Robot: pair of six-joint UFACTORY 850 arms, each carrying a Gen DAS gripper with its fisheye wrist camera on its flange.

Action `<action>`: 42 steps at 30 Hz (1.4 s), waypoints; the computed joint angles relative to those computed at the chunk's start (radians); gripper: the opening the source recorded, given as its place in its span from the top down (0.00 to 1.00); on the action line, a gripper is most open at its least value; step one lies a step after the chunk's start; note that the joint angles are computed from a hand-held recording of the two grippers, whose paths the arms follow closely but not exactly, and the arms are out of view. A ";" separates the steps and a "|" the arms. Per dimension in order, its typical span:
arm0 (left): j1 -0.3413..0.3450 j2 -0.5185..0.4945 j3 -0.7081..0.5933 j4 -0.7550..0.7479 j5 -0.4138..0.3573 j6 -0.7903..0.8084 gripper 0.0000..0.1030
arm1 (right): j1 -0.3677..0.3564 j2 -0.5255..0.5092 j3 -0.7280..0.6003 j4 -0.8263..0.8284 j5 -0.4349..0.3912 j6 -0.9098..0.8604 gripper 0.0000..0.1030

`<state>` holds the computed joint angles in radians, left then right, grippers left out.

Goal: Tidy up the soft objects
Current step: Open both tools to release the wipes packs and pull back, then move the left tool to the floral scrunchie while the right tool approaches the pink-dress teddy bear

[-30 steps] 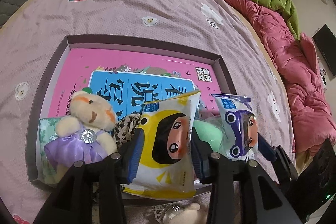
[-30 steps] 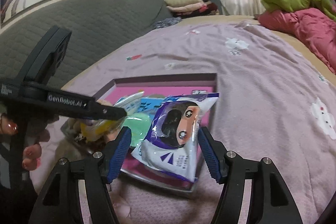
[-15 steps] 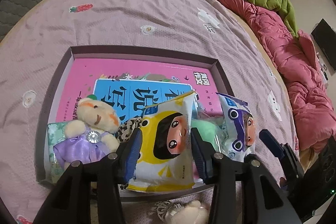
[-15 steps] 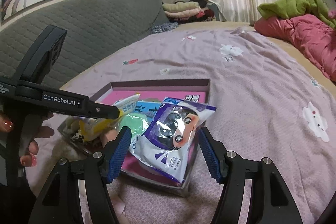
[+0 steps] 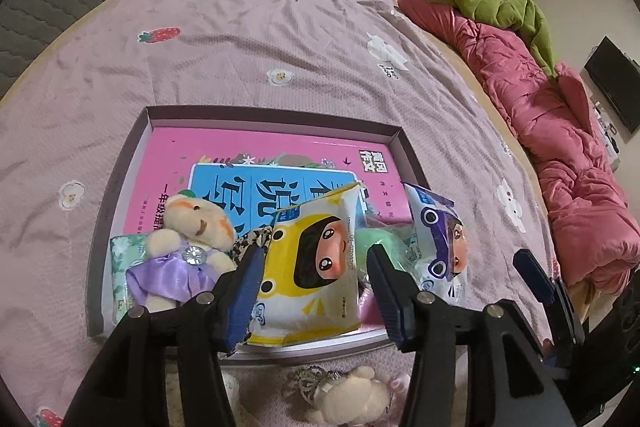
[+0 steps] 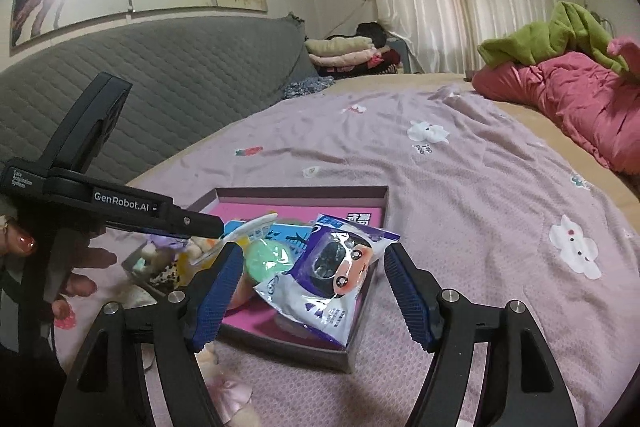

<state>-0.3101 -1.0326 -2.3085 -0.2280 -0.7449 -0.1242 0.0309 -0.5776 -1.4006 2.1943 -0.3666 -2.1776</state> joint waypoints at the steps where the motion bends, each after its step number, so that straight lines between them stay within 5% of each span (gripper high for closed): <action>1: 0.000 0.007 0.010 0.001 0.006 0.000 0.48 | 0.001 0.003 0.004 0.008 0.002 -0.007 0.28; 17: 0.008 0.173 0.270 -0.017 0.167 0.035 0.43 | 0.030 0.039 0.054 0.118 0.020 -0.103 0.27; 42: 0.028 0.398 0.607 -0.047 0.285 0.092 0.43 | 0.096 0.141 0.180 0.329 0.077 -0.315 0.27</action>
<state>-0.2819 -0.6346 -1.7017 -0.2748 -0.4599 -0.0319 0.1267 -0.4363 -1.2209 2.5234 -0.2893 -2.4930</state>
